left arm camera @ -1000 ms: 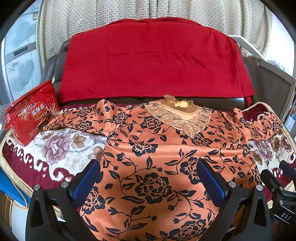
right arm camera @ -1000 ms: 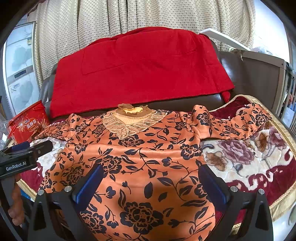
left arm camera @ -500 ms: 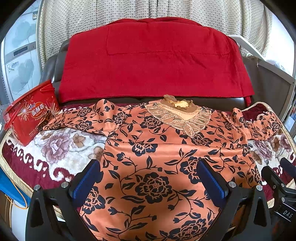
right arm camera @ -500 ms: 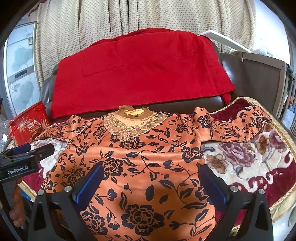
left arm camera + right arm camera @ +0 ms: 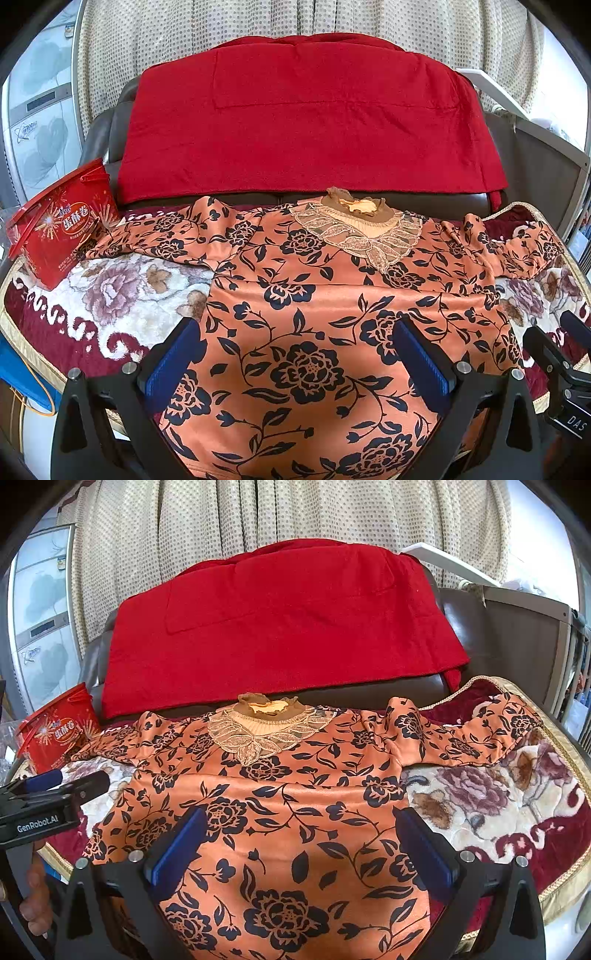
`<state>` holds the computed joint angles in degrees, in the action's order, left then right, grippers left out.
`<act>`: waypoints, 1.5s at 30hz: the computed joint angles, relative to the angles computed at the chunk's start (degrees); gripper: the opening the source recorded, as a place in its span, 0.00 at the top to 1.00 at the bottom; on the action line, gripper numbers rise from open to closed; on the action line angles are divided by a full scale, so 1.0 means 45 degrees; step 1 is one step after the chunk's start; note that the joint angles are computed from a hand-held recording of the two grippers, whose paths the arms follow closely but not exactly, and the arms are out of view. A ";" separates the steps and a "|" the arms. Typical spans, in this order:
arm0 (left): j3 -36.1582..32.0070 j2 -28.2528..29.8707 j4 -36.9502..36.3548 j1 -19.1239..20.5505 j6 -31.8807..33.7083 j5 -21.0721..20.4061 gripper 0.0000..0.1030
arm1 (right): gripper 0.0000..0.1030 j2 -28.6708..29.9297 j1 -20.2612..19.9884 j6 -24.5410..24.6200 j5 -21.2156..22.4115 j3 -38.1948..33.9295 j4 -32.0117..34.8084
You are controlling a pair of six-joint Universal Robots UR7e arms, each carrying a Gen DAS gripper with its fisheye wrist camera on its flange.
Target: Fold small clothes
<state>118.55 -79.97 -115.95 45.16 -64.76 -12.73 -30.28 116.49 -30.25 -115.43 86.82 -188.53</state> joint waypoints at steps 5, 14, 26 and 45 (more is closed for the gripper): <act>-0.0002 -0.0032 0.0058 -0.0001 -0.0035 -0.0025 0.00 | 0.00 0.0038 0.0008 0.0013 0.0000 -0.0070 0.0038; -0.0011 -0.0007 0.0070 0.0010 -0.0037 -0.0019 0.00 | 0.00 0.0065 0.0006 -0.0014 0.0030 -0.0091 0.0006; 0.0031 0.0045 -0.0109 0.0011 0.0061 -0.0048 0.00 | 0.00 0.0076 -0.0001 0.0006 0.0009 -0.0097 0.0051; 0.0222 -0.0052 -0.0739 0.0262 0.0475 -0.0352 0.00 | 0.00 -0.0083 -0.0189 0.0571 0.0478 -0.0145 0.0864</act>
<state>119.54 -80.21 -119.28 46.34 -62.63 -14.31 -30.65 115.64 -27.68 -113.28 86.17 -184.64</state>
